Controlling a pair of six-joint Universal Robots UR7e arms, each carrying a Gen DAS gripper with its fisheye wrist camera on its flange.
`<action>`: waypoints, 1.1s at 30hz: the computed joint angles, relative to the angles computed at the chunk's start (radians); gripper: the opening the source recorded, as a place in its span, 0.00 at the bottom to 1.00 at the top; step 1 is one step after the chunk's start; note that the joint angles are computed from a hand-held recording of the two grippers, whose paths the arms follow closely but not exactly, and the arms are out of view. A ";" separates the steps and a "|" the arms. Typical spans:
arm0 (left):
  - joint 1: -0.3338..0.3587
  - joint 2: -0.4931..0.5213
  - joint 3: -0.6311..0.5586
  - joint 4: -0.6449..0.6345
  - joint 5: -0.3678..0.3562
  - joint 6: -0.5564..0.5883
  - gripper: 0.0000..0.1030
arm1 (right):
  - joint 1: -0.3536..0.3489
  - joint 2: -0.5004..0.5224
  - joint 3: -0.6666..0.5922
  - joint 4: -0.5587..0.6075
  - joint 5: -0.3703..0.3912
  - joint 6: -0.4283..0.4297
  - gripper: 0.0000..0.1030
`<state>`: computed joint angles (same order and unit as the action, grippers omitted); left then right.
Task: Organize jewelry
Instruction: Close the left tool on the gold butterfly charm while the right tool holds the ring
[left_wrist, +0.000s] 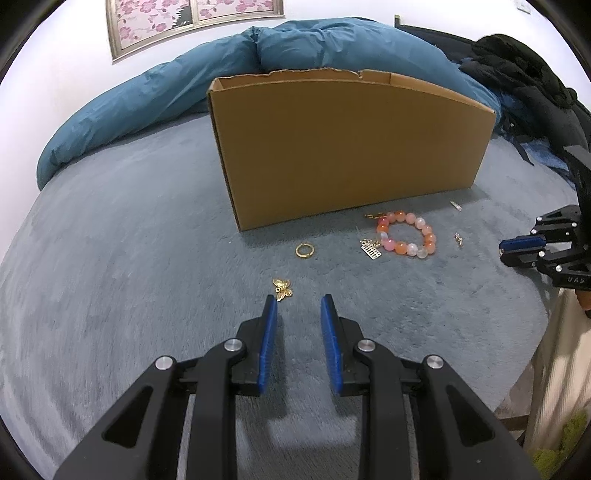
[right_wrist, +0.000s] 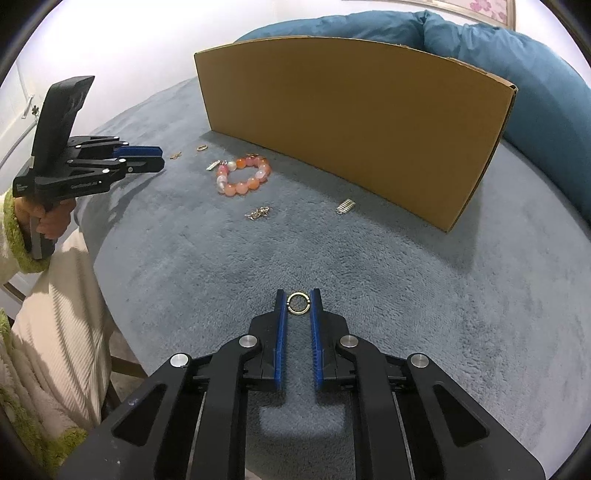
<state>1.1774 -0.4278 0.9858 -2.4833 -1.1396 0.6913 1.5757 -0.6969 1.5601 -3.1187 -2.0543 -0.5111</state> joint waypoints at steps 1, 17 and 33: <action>0.001 0.007 -0.011 0.007 0.004 0.010 0.23 | -0.001 -0.001 0.000 0.001 0.001 0.000 0.10; 0.013 0.102 -0.195 0.163 0.015 0.005 0.23 | -0.004 -0.008 -0.001 0.019 0.005 0.019 0.10; 0.008 0.107 -0.207 0.160 0.020 0.001 0.09 | -0.001 -0.006 -0.009 0.015 0.004 0.016 0.10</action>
